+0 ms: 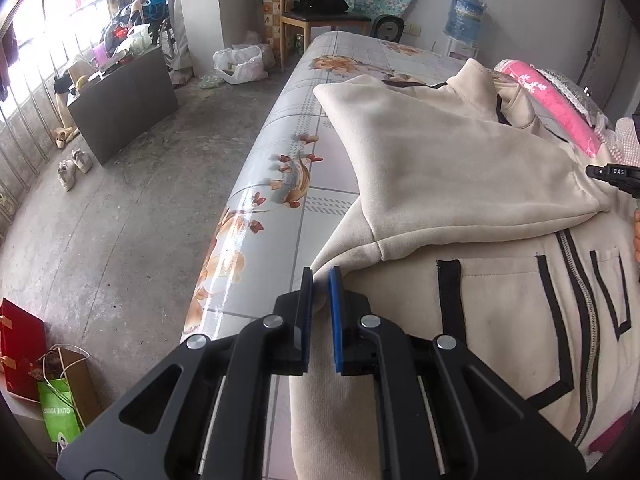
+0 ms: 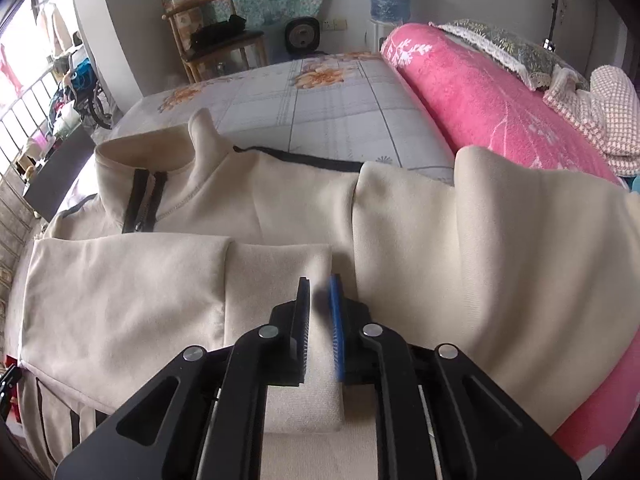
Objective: Fold large clothes
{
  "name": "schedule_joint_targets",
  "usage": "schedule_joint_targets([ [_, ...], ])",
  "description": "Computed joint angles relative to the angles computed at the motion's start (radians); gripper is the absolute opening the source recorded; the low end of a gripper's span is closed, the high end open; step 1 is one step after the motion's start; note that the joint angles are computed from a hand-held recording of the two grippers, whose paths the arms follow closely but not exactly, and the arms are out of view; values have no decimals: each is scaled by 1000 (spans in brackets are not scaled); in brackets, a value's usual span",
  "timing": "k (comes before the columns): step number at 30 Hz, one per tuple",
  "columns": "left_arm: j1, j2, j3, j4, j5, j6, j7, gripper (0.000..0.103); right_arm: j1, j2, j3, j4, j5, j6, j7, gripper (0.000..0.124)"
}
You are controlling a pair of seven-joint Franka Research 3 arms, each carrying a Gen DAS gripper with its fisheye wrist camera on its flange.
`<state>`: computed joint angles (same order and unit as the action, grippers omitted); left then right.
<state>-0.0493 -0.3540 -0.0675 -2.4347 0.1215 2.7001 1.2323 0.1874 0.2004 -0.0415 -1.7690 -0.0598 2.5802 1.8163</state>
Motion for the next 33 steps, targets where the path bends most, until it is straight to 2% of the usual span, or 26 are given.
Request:
schedule_joint_targets([
  [1, -15, -16, 21, -7, -30, 1, 23, 8, 9, -21, -5, -20, -29, 24, 14, 30],
  [2, -28, -34, 40, -14, -59, 4, 48, 8, 13, -42, -3, -41, -44, 53, 12, 34],
  [4, -53, -63, 71, -17, -111, 7, 97, 8, 6, -87, 25, -95, 2, 121, -70, 48],
  [7, -76, -69, 93, 17, -165, 0, 154, 8, -8, -113, 80, -134, 206, 136, -321, 54],
  [9, -98, -42, 106, 64, -211, -4, 194, 8, -2, -106, 93, -142, 282, 112, -426, 54],
  [12, -133, 50, 125, 183, -321, -59, 266, 10, 25, -67, 72, -128, 198, 63, -386, 55],
  [14, -133, 146, 113, 285, -365, -100, 303, 16, 41, -60, 58, -138, 140, 80, -337, 55],
  [17, -104, 297, 78, 434, -391, -141, 313, 22, 33, -62, 65, -123, 185, 73, -355, 56],
  [20, -73, 447, 38, 583, -287, -170, 245, 24, 30, -46, 61, -96, 203, 94, -355, 59],
  [24, -57, 599, 24, 741, -120, -243, 104, 24, 32, 15, 46, -38, 184, 85, -322, 59],
  [25, -50, 612, 21, 746, -98, -232, 78, 24, 35, 34, 38, -23, 169, 79, -301, 60],
  [26, -41, 614, 14, 739, -80, -201, 65, 26, 35, 37, 37, -32, 166, 113, -302, 60],
  [29, -14, 616, -15, 757, -45, -233, 44, 28, 57, 45, 15, -13, 102, 88, -252, 61],
  [31, -8, 582, -27, 728, 7, -232, 5, 28, 70, 24, 5, -18, 56, 58, -202, 61],
  [33, 10, 520, -54, 661, -6, -192, 39, 31, 56, -25, 26, -67, 82, 78, -228, 63],
])
